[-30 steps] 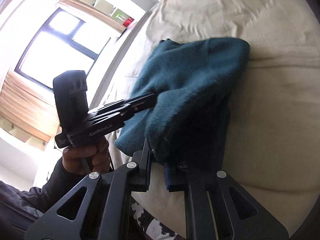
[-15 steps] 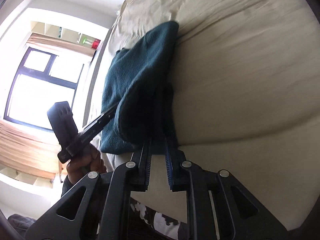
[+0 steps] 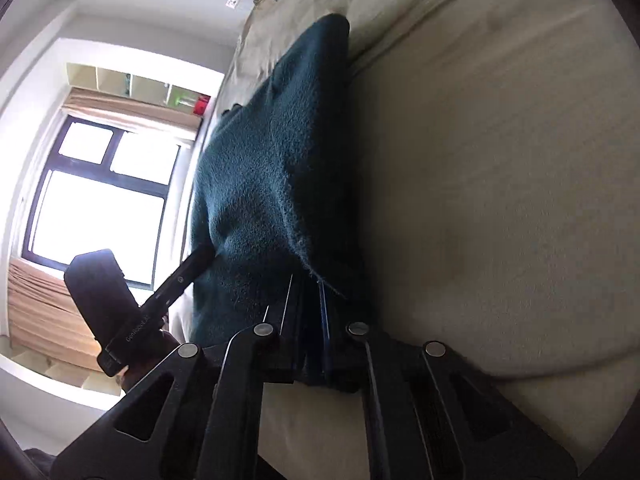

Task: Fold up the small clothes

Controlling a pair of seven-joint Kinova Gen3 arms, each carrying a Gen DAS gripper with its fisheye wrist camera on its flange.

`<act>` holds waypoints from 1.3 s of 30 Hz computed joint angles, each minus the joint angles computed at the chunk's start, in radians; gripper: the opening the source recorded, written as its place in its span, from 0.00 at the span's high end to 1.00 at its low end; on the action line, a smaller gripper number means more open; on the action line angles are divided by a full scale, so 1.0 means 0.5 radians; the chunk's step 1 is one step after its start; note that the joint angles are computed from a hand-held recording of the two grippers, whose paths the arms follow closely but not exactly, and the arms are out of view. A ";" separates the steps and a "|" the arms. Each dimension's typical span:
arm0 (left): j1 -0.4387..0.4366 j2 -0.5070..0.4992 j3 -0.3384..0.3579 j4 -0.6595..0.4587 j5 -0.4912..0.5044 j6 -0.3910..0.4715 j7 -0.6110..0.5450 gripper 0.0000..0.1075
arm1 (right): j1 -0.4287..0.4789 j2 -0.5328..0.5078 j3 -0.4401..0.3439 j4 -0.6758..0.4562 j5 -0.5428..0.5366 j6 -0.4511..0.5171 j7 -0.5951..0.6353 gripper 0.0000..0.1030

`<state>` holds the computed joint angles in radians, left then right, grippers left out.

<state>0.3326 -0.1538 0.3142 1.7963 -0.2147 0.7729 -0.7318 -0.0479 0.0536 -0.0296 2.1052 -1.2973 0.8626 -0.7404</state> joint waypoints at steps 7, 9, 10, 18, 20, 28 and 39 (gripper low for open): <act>-0.095 -0.123 0.194 0.018 -0.273 0.021 0.355 0.51 | -0.510 -0.356 0.348 -0.033 0.180 -0.155 -0.127 0.91; -0.105 -0.076 0.208 0.005 -0.283 0.084 0.370 0.44 | -0.692 -0.397 0.433 -0.098 0.217 -0.187 -0.139 0.90; -0.082 -0.061 0.167 0.023 -0.245 0.069 0.344 0.44 | -0.748 -0.388 0.431 -0.142 0.284 -0.219 -0.194 0.89; 0.048 0.018 0.192 -0.108 -0.431 0.309 0.502 0.41 | -0.340 -0.277 -0.197 -0.165 0.791 -0.578 -0.711 0.56; 0.041 0.057 0.309 -0.181 -0.593 0.471 0.620 0.29 | -0.201 -0.407 -0.382 -0.133 0.941 -0.668 -0.861 0.56; 0.479 0.158 0.286 -0.362 -1.139 0.889 0.964 0.09 | 0.383 -1.053 -1.050 -0.094 1.484 -0.791 -1.350 0.47; 0.703 0.251 0.422 -0.650 -1.660 1.536 1.165 0.04 | 0.476 -1.596 -1.226 -0.148 2.166 -1.001 -2.049 0.12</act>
<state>0.6842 -0.0281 0.5250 1.4714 -1.0448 1.5410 -0.1493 0.1903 -0.7444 -0.6427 2.0313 -0.2144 0.3621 -1.7650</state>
